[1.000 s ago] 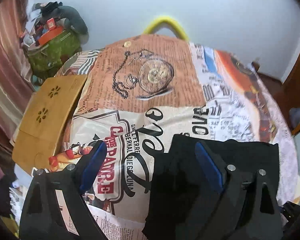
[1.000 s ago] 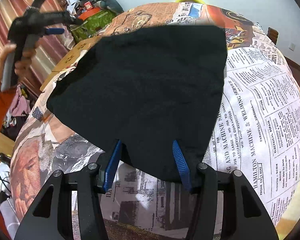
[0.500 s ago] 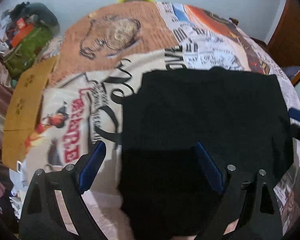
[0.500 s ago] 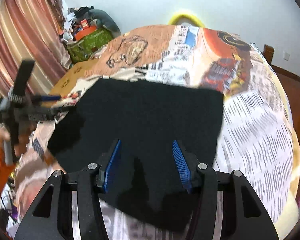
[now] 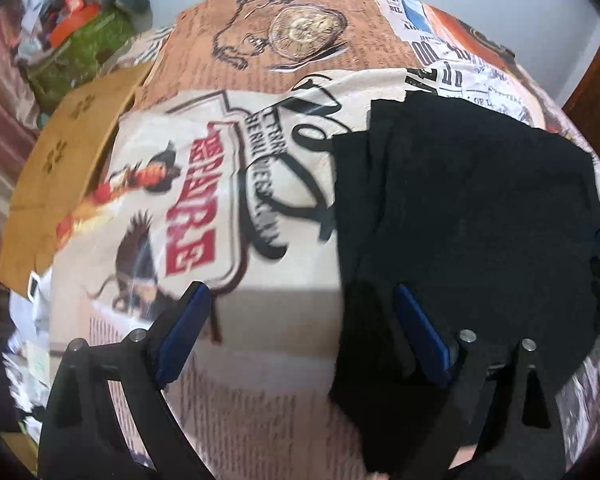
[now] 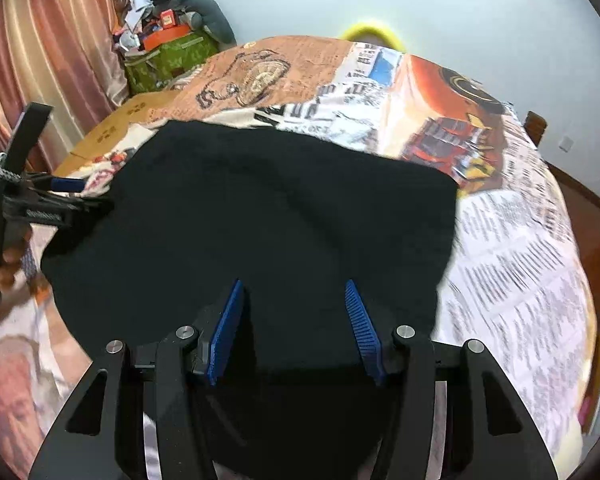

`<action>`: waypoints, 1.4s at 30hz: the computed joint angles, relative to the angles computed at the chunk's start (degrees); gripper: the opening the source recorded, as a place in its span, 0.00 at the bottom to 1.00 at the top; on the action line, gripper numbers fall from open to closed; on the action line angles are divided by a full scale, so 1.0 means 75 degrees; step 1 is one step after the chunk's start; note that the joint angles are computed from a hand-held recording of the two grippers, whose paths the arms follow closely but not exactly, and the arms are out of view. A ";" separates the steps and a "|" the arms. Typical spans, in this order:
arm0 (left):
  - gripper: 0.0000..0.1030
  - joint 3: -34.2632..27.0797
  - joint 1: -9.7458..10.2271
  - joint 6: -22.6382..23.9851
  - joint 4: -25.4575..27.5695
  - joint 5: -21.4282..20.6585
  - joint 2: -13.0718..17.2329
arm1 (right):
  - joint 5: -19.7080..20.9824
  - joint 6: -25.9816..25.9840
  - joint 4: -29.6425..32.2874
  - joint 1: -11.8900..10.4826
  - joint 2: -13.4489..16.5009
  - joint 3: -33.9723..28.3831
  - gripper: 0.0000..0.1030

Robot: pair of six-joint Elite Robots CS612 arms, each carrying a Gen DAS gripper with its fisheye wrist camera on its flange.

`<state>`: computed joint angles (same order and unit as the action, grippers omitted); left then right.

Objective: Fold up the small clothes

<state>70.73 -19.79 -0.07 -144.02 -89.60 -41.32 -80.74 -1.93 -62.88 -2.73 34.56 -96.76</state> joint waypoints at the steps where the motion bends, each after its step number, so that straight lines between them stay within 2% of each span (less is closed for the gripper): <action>1: 0.92 0.0089 0.0034 -0.0024 -0.0008 -0.0046 -0.0065 | -0.0077 -0.0027 0.0188 -0.0014 0.0011 -0.0094 0.48; 4: 0.91 0.0301 0.0074 0.0029 -0.0033 -0.0144 -0.0227 | -0.0084 0.0056 0.0483 -0.0103 0.0043 -0.0283 0.48; 8: 0.91 0.0559 0.0060 0.0104 -0.0294 0.0011 -0.0447 | -0.0212 0.0295 0.0799 -0.0209 0.0007 -0.0461 0.48; 12: 0.91 0.0525 0.0144 -0.0162 -0.0406 -0.0589 -0.0513 | -0.0060 0.0631 0.0710 -0.0337 0.0014 -0.0605 0.48; 16: 0.91 0.0131 0.0151 -0.0452 -0.0122 -0.1207 -0.0301 | 0.0319 0.1133 0.0455 -0.0413 0.0051 -0.0540 0.56; 22: 0.91 -0.0660 0.0103 -0.0719 0.0775 -0.1823 0.0243 | 0.0986 0.1698 0.0232 -0.0475 0.0111 -0.0224 0.56; 26: 0.91 -0.0882 0.0023 -0.0599 0.0865 -0.1882 0.0409 | 0.1269 0.1851 -0.0045 -0.0475 0.0135 -0.0100 0.59; 28: 0.83 -0.0968 0.0017 -0.0473 0.0903 -0.2132 0.0462 | 0.1359 0.1830 -0.0107 -0.0466 0.0126 -0.0038 0.59; 29: 0.82 -0.0988 -0.0012 -0.0409 0.0890 -0.2205 0.0477 | 0.1386 0.1843 -0.0130 -0.0465 0.0133 -0.0029 0.59; 32: 0.73 -0.0932 -0.0121 -0.0218 0.0710 -0.1891 0.0469 | 0.1287 0.1792 -0.0246 -0.0402 0.0157 0.0001 0.55; 33: 0.67 -0.0913 -0.0136 -0.0178 0.0648 -0.1844 0.0470 | 0.1199 0.1766 -0.0286 -0.0372 0.0168 -0.0010 0.52; 35: 0.54 -0.0819 -0.0130 -0.0148 0.0504 -0.1969 0.0431 | 0.1235 0.1764 -0.0337 -0.0357 0.0205 -0.0037 0.30; 36: 0.42 -0.0805 -0.0108 -0.0174 0.0517 -0.2141 0.0421 | 0.1267 0.1792 -0.0331 -0.0359 0.0223 -0.0054 0.26; 38: 0.31 -0.0768 -0.0090 -0.0298 0.0500 -0.2179 0.0395 | 0.1302 0.1749 -0.0320 -0.0361 0.0234 -0.0069 0.19; 39: 0.22 -0.0735 -0.0085 -0.0349 0.0470 -0.2144 0.0369 | 0.1380 0.1751 -0.0315 -0.0375 0.0230 -0.0067 0.17; 42: 0.16 -0.0549 -0.0080 -0.0605 0.0228 -0.2094 0.0235 | 0.1407 0.1702 -0.0343 -0.0364 0.0196 -0.0076 0.13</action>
